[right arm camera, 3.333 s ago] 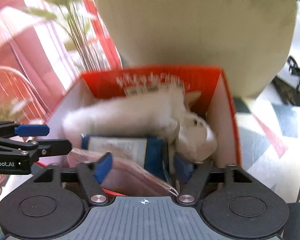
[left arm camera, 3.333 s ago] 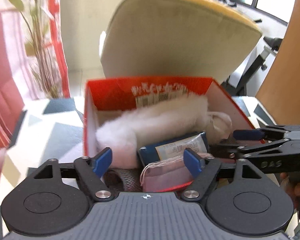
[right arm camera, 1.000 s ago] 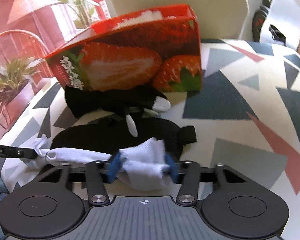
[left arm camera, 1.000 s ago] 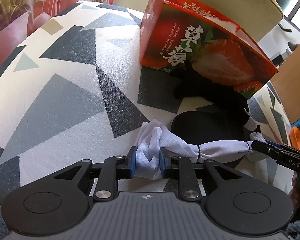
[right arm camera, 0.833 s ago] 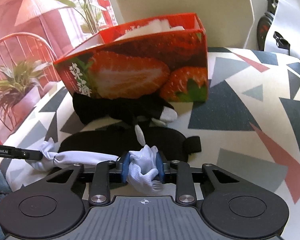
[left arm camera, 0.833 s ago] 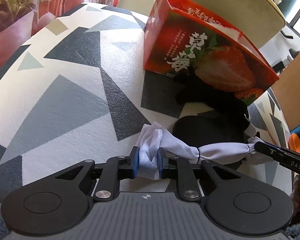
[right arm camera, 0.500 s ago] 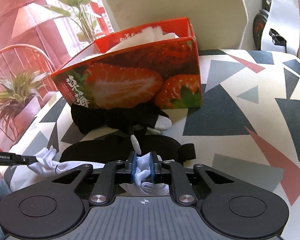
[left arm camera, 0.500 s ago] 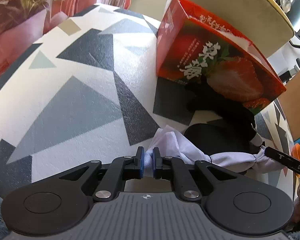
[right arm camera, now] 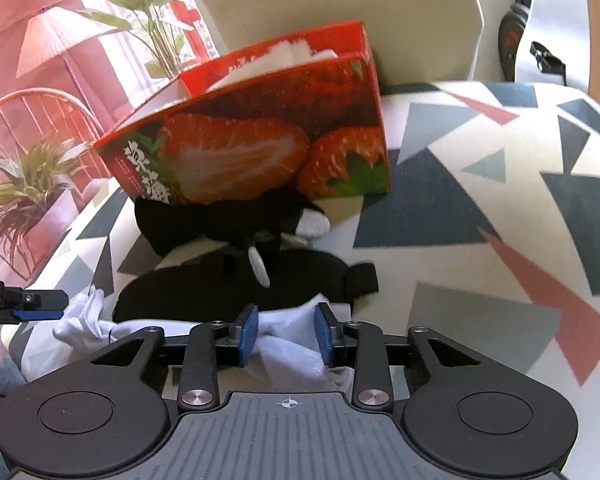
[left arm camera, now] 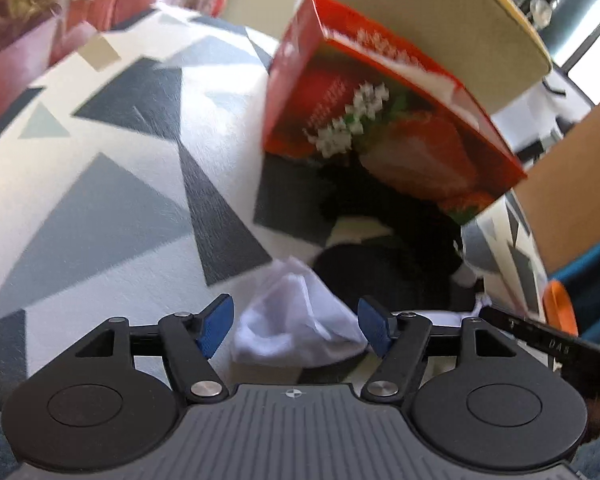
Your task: Organize soft objects
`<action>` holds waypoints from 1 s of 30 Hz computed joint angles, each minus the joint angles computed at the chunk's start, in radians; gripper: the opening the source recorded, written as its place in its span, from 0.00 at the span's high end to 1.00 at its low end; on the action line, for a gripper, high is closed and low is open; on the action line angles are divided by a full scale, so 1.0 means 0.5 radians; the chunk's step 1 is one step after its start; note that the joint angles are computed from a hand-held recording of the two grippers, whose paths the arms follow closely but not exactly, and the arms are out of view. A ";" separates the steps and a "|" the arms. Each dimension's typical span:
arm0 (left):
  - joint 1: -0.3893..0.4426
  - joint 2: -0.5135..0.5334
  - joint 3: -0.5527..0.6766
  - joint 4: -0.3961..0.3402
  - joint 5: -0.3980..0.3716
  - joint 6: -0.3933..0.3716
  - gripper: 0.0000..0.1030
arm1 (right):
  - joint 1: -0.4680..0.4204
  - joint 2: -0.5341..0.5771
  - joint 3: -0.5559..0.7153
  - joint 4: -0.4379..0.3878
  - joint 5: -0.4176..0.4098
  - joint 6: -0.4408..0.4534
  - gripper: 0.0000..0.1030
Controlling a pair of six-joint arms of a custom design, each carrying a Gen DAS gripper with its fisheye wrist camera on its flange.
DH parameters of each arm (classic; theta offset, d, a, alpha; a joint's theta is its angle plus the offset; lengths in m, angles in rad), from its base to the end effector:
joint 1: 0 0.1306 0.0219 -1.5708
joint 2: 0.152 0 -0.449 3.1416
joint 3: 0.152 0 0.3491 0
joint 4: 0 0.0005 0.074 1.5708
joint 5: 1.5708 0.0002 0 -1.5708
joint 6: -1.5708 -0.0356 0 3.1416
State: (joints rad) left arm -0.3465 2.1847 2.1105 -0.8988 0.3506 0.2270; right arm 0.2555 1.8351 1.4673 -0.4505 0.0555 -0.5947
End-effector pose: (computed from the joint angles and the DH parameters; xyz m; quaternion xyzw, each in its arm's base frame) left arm 0.6932 -0.2638 0.3394 0.1075 0.9363 -0.2419 0.2310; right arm 0.5850 0.1502 0.3356 0.1670 0.9146 0.1280 0.3452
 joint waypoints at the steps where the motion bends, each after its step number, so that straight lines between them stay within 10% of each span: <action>1: -0.001 0.018 0.025 -0.049 0.004 -0.012 0.31 | -0.002 0.000 -0.006 -0.004 -0.014 -0.014 0.68; 7: 0.016 0.049 0.044 -0.111 -0.024 0.085 0.33 | 0.004 0.003 -0.006 -0.055 0.074 -0.053 0.49; 17: -0.017 0.054 0.064 -0.128 -0.096 -0.009 0.34 | -0.009 0.029 -0.017 -0.034 -0.006 -0.112 0.55; 22: -0.015 0.051 0.050 -0.122 -0.077 -0.017 0.48 | -0.004 0.032 -0.010 -0.032 -0.048 -0.085 0.68; 26: 0.001 0.021 -0.021 -0.028 -0.018 0.046 0.84 | -0.005 0.027 -0.014 -0.010 -0.070 -0.068 0.81; 30: -0.001 -0.052 -0.120 0.149 -0.034 0.032 0.88 | -0.003 0.009 -0.009 0.024 -0.088 -0.009 0.88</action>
State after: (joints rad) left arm -0.3472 2.1585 2.0507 -0.8244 0.3336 0.2429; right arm 0.2537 1.8396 1.4629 -0.4383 0.0112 -0.5991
